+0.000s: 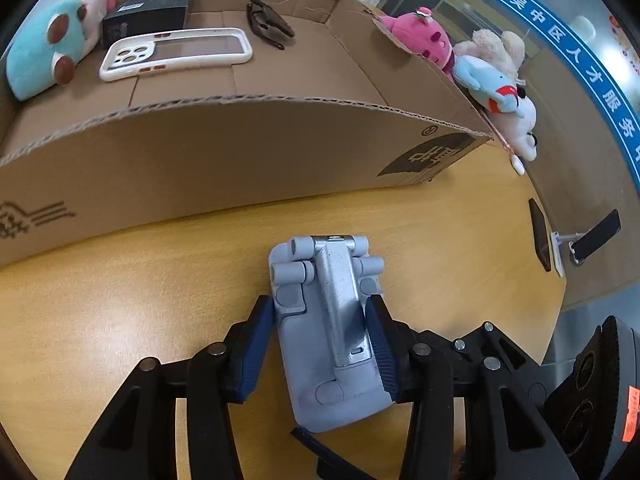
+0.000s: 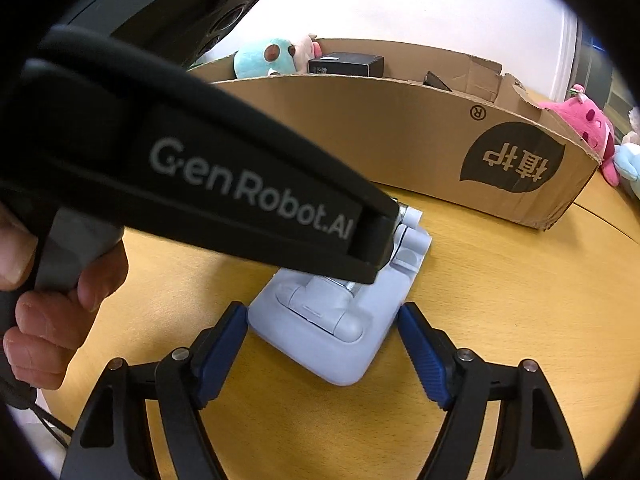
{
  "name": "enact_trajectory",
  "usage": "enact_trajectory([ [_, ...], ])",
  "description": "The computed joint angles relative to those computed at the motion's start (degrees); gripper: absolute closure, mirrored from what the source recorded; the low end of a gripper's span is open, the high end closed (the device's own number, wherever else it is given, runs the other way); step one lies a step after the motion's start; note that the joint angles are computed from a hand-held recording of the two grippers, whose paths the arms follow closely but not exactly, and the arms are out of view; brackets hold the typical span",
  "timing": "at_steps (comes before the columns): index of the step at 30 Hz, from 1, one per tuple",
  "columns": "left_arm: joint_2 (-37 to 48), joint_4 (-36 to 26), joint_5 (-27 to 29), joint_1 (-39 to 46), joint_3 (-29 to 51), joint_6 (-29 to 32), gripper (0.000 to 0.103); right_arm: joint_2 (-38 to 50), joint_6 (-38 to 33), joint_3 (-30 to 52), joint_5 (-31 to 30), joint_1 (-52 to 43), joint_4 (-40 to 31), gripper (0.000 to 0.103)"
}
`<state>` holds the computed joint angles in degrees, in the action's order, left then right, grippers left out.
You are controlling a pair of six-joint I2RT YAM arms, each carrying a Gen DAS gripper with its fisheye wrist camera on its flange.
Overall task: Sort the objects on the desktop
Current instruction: 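Carry the phone stand with the left gripper into the cardboard box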
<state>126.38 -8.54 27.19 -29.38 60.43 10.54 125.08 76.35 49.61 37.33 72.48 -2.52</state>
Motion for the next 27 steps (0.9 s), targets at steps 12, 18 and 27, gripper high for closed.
enact_trajectory([
  [12,-13.6,3.9,0.8,2.0,-9.3,-1.6,0.059,-6.3,-0.3,0.7,6.9,3.8,-5.9,0.026],
  [18,-19.5,1.3,1.7,1.0,-4.2,-3.3,0.059,-16.4,-7.1,-0.9,12.0,1.1,-10.7,0.026],
  [27,-3.1,-13.4,1.2,-1.2,26.8,-4.6,0.059,-28.3,-28.7,-7.3,5.7,-15.0,-2.1,0.026],
])
